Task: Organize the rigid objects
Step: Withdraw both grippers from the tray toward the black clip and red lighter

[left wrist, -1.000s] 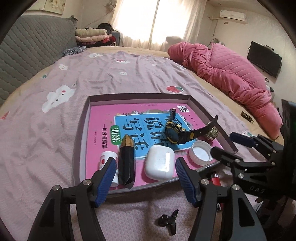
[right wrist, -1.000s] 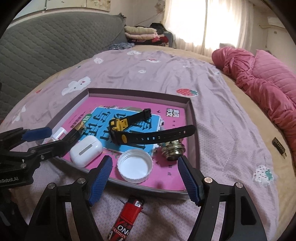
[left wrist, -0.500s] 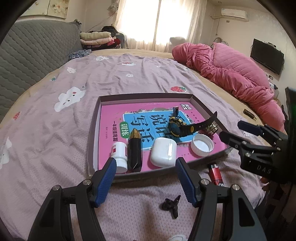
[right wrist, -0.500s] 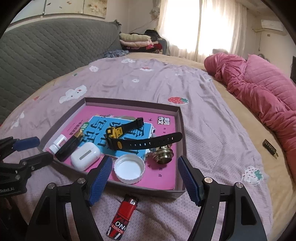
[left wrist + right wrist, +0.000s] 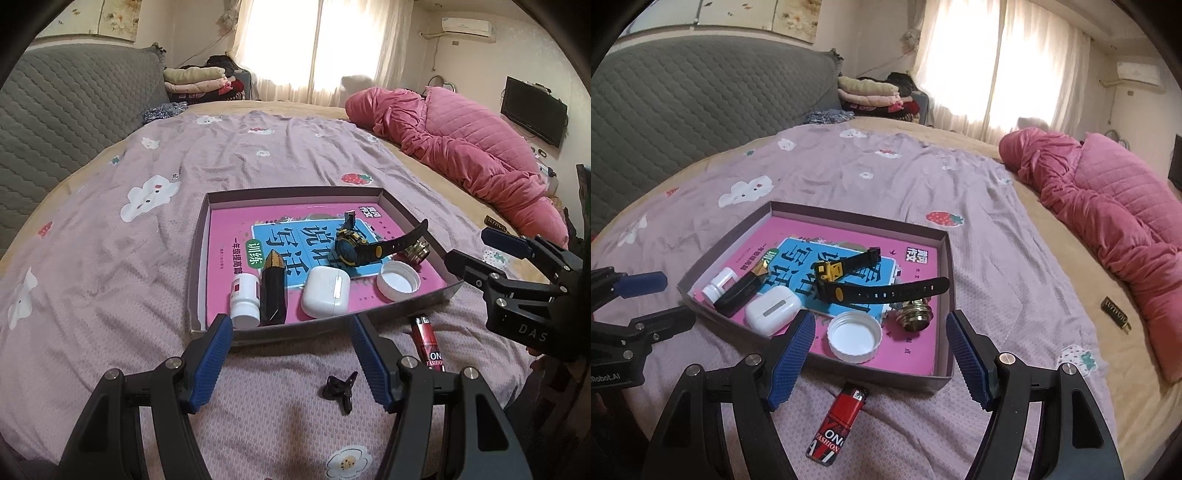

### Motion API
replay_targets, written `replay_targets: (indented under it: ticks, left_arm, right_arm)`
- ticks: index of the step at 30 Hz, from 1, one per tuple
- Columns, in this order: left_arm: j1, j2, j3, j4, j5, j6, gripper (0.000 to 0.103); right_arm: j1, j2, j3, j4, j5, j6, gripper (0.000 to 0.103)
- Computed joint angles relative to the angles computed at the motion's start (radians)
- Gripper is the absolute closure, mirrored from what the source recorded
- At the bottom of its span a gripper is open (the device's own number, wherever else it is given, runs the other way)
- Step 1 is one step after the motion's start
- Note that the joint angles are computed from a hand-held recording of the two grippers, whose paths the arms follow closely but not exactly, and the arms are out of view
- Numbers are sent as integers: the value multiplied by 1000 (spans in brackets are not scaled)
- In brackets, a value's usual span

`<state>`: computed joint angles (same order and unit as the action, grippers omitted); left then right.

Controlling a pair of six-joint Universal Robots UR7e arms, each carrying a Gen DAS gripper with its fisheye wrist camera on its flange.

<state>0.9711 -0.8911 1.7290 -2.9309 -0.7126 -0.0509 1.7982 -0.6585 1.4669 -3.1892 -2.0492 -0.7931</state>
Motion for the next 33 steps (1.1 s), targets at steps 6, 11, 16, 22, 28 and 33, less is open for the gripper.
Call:
replay_targets:
  ticks: [6, 11, 16, 22, 28, 33]
  left_arm:
    - [-10, -8, 15, 3, 7, 1, 37]
    - [-17, -15, 26, 6, 7, 1, 37]
    - [-23, -23, 36, 14, 7, -1, 37]
    - [-25, -26, 39, 22, 10, -9, 37]
    - [-27, -33, 43, 71, 12, -43, 37]
    - [-21, -38, 40, 146, -5, -88, 37]
  right_arm:
    - [7, -11, 22, -15, -2, -18, 28]
    - [14, -19, 43, -31, -8, -39, 28]
    - [20, -26, 57, -46, -9, -53, 28]
    - [20, -38, 73, -42, -14, -42, 28]
    - [14, -61, 90, 12, -37, 18, 28]
    - [1, -87, 109, 89, -32, 91, 28]
